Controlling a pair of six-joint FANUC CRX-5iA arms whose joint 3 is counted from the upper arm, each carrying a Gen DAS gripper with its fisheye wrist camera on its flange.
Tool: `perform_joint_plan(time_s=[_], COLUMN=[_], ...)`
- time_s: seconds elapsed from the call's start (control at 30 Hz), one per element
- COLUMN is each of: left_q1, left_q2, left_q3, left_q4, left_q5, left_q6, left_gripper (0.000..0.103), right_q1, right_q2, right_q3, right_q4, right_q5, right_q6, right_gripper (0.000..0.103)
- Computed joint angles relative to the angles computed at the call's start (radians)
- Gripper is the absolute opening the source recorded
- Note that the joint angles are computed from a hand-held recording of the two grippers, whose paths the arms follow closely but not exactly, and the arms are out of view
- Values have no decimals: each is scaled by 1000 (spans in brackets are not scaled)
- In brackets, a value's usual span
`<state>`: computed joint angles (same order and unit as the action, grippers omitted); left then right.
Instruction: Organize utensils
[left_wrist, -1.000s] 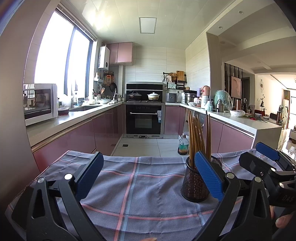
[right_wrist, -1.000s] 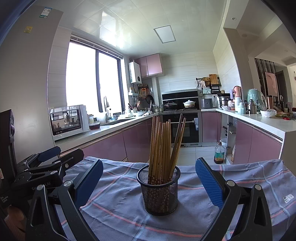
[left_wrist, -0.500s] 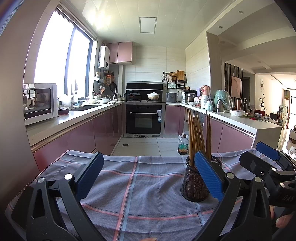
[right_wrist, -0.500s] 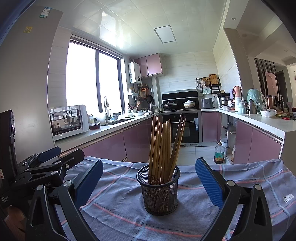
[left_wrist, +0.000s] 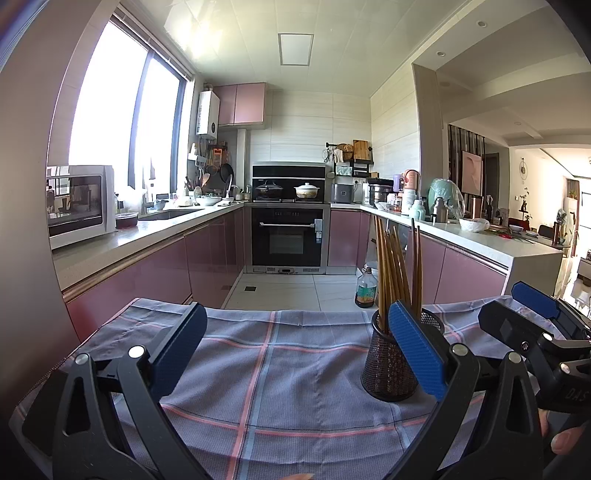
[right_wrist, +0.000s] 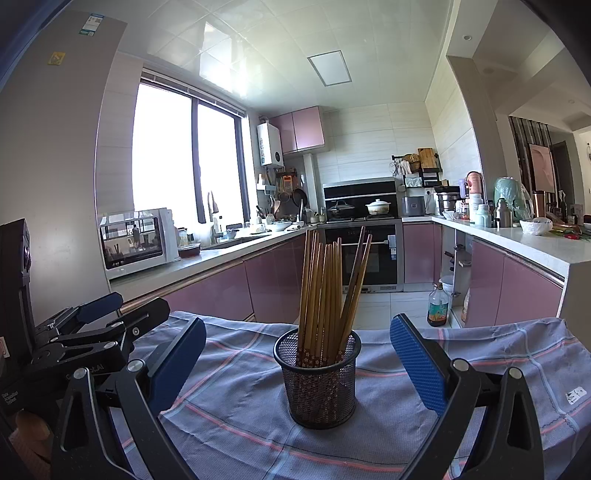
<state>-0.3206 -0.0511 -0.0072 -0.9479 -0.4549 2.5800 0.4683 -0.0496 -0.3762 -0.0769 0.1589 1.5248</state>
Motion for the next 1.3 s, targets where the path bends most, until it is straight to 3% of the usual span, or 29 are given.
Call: perform_joint_plan(time_s=[1.3], left_q1=[-1], left_q2=[-3], left_q3=[-10], left_q4=[8], left_q5=[3], left_q6=[-6], left_gripper=[97], right_q1=[3], right_q2=[1], right_q3=[22], right_q4=[-88], right_q5=[-20], right_q6=[84], right_gripper=[96])
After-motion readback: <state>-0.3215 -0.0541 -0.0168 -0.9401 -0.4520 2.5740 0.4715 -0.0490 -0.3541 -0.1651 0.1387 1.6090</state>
